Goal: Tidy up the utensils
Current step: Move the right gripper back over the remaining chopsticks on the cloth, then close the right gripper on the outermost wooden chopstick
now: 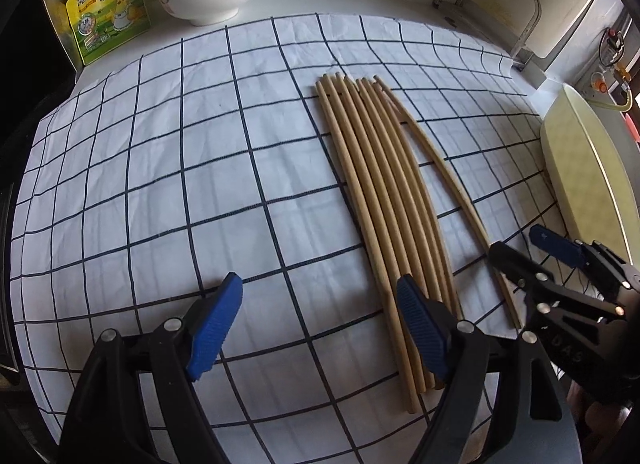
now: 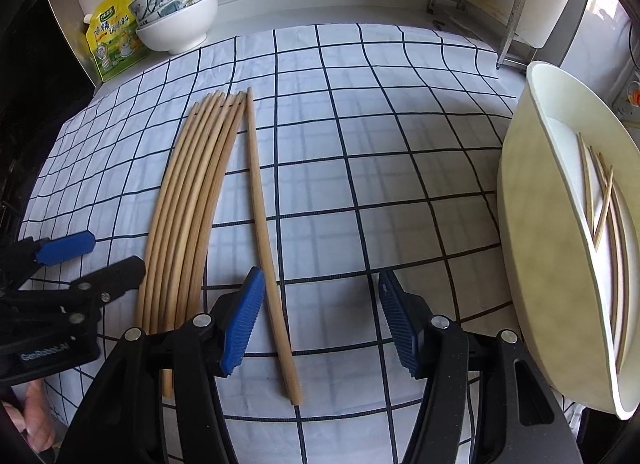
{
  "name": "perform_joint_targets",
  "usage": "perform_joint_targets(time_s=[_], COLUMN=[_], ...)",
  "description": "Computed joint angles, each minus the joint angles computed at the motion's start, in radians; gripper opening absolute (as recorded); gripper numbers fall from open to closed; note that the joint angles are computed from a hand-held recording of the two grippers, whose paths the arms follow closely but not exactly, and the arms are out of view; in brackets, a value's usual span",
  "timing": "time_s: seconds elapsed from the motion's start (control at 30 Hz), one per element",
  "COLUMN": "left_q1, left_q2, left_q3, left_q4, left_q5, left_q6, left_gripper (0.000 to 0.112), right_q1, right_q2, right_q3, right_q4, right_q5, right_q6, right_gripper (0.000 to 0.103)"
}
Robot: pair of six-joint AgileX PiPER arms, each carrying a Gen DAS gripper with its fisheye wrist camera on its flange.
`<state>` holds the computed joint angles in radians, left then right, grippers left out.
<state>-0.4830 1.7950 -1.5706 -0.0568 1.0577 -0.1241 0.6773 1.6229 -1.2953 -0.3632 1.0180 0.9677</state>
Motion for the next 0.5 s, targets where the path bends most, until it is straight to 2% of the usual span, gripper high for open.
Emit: perform_joint_targets(time_s=[0.23, 0.5], left_q1=[-0.028, -0.028], left_q2=[0.015, 0.016], left_q3=[-0.01, -0.02], left_q4=[0.063, 0.135], left_q5=[-0.002, 0.017], left_q6=[-0.048, -0.079], left_gripper=[0.085, 0.086], right_q1=[-0.001, 0.005], right_q2=[0.0, 0.021], right_q3=[-0.001, -0.022], right_q4=[0.001, 0.007], right_q5=[-0.011, -0.013], right_q6=[0.005, -0.001], right_gripper=[0.057, 0.057])
